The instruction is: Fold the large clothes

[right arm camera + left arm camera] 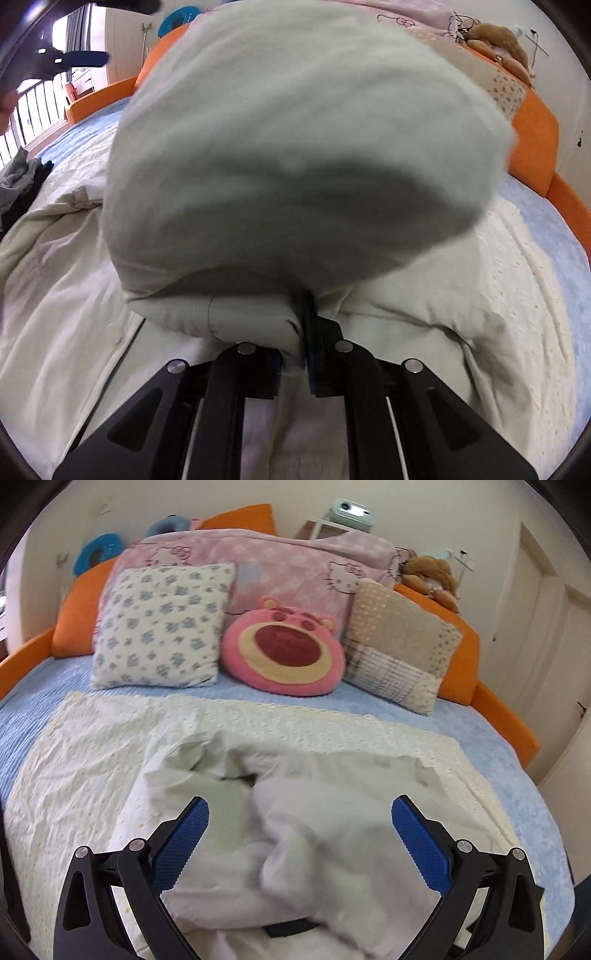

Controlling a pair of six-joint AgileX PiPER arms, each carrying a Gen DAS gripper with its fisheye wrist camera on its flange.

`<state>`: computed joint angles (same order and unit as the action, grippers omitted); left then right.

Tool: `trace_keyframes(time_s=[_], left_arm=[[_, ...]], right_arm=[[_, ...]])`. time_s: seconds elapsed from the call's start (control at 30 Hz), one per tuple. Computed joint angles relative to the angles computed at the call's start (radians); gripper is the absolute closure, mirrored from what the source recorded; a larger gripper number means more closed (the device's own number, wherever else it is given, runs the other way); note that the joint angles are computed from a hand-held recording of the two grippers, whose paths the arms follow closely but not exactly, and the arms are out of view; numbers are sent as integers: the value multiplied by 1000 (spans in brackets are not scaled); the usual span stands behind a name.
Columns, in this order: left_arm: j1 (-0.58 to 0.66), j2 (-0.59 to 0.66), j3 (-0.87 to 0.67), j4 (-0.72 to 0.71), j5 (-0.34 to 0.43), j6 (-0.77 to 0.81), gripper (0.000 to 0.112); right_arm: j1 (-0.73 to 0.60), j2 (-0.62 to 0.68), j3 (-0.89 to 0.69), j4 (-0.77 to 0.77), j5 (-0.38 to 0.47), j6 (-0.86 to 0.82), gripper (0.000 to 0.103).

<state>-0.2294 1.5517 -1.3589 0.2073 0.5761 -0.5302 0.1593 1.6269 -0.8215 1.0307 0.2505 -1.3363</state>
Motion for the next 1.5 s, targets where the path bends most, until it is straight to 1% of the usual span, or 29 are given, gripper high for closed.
trace_keyframes(time_s=[0.03, 0.17, 0.23, 0.27, 0.3, 0.37, 0.4, 0.43, 0.5, 0.57, 0.63, 0.67, 0.7, 0.73, 0.77, 0.8, 0.83, 0.87, 0.93, 1.0, 1.03, 1.1, 1.17, 1.23, 1.27, 1.33, 1.37, 1.43, 1.5], left_arm=[[-12, 24, -44, -3, 19, 15, 12], [-88, 194, -299, 18, 150, 103, 12], [-104, 283, -396, -33, 202, 174, 12], [-102, 329, -432, -96, 224, 230, 12], [-104, 363, -460, -119, 254, 258, 12], [-128, 416, -468, -92, 310, 264, 12], [-140, 416, -433, -58, 309, 248, 12], [-150, 403, -373, -25, 291, 230, 12], [-153, 330, -199, 35, 192, 177, 12], [-136, 230, -22, 58, 90, 137, 12], [-117, 167, 79, 36, 43, 133, 14], [-105, 140, 126, 16, 31, 142, 15], [-99, 129, 148, 12, 26, 150, 15], [-100, 125, 167, 28, 20, 143, 16], [-109, 120, 189, 74, 15, 106, 16], [-122, 111, 216, 129, 11, 53, 16], [-125, 103, 237, 143, 6, 27, 16], [-109, 88, 270, 117, -15, 22, 16], [-52, 81, 317, -48, -65, 105, 16], [-1, 84, 371, -184, -110, 160, 16], [5, 76, 393, -192, -134, 184, 16], [-22, 63, 395, -98, -111, 123, 16], [-33, 38, 391, -82, -73, 91, 16], [-35, -19, 400, -57, -54, 58, 17], [-51, -81, 410, 16, -36, -4, 17], [-88, -179, 427, 152, -26, -120, 16], [-100, -228, 431, 177, -26, -139, 16], [-106, -302, 419, 108, -47, -60, 16], [-134, -312, 417, 60, -78, -17, 16]], right_arm=[[-20, -31, -1, -84, 42, 86, 89], [-37, -113, -20, -334, 121, 363, 84], [-32, -140, -20, -437, 144, 473, 59], [-30, -153, -9, -474, 142, 495, 22], [-26, -182, 28, -477, 111, 478, 4], [-43, -235, 108, -385, 37, 331, 5], [-66, -250, 127, -344, 40, 281, 5], [-101, -256, 132, -267, 65, 201, 5], [-214, -284, 134, -95, 179, 33, 5], [-281, -308, 111, -4, 254, -36, 6], [-322, -310, 63, 72, 331, -76, 9], [-314, -297, 8, 85, 359, -46, 17], [-304, -276, -34, 82, 372, -18, 31], [-284, -261, -68, 75, 378, 23, 38], [-253, -214, -127, 54, 365, 89, 57], [-220, -178, -166, 36, 364, 147, 67], [-186, -124, -205, 31, 379, 188, 70], [-155, -103, -216, 19, 375, 217, 77], [-81, -40, -223, 3, 350, 239, 78], [9, 32, -204, -44, 275, 295, 78], [56, 79, -193, -83, 216, 337, 78], [103, 146, -182, -96, 128, 333, 78], [118, 122, -152, -68, 88, 307, 78], [93, 67, -142, -115, 138, 374, 78], [65, 29, -128, -90, 172, 354, 77], [2, -73, -53, 40, 210, 216, 76], [-14, -109, -26, 82, 222, 170, 75], [-67, -214, 50, 140, 291, 100, 75], [-87, -238, 69, 142, 339, 86, 76]])
